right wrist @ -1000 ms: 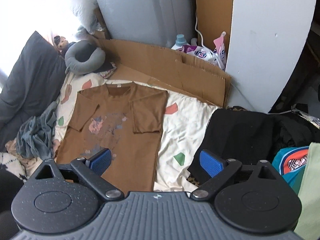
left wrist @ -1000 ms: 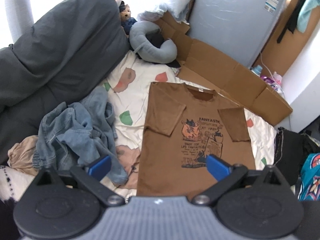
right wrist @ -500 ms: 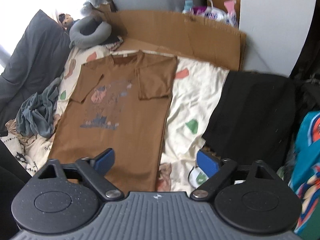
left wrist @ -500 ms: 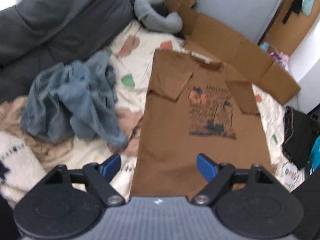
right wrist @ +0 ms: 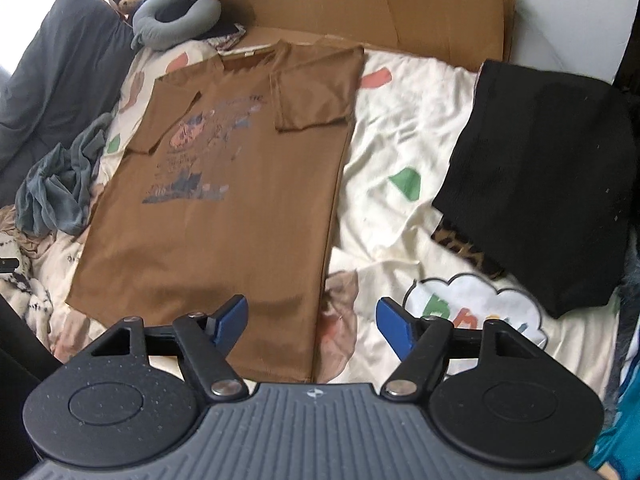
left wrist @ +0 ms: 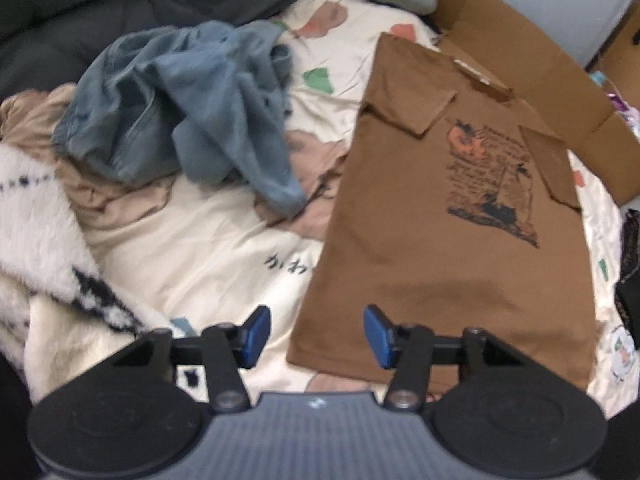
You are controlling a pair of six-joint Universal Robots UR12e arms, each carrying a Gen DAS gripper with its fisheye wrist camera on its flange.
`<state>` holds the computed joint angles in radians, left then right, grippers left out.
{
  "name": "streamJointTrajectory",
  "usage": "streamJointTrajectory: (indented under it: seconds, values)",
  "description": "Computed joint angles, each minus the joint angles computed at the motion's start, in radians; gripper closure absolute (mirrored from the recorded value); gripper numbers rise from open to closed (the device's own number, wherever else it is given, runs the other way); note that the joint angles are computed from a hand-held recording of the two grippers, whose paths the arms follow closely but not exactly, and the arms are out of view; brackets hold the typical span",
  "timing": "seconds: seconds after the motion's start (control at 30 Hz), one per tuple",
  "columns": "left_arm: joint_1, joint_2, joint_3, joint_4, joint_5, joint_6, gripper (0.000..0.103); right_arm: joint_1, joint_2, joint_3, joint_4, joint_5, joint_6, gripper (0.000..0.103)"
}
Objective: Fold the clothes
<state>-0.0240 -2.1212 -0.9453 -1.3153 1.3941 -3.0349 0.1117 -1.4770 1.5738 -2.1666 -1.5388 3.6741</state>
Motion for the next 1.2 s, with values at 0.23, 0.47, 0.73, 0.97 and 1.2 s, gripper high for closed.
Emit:
streamJointTrajectory:
  seconds: [0.23,0.47,0.73,0.97,1.2]
  values:
    - [-0.002,-0.011,-0.034,0.003,0.02,0.04,0.05,0.014,0.022,0.043,0.002,0.025,0.033,0.049]
    - [-0.006,-0.017,-0.092,0.021,0.055,0.051,0.052,0.019,0.054,0.094,-0.025,0.063,0.081,0.056]
    - [-0.005,-0.025,-0.138,0.045,0.092,0.018,0.06,0.024,0.085,0.128,-0.044,0.08,0.146,0.067]
    - [-0.011,-0.036,-0.144,0.054,0.09,0.031,0.064,0.023,0.103,0.14,-0.079,0.088,0.177,0.067]
    - [-0.018,-0.046,-0.142,0.059,0.087,0.033,0.072,0.029,0.113,0.124,-0.064,0.086,0.145,0.094]
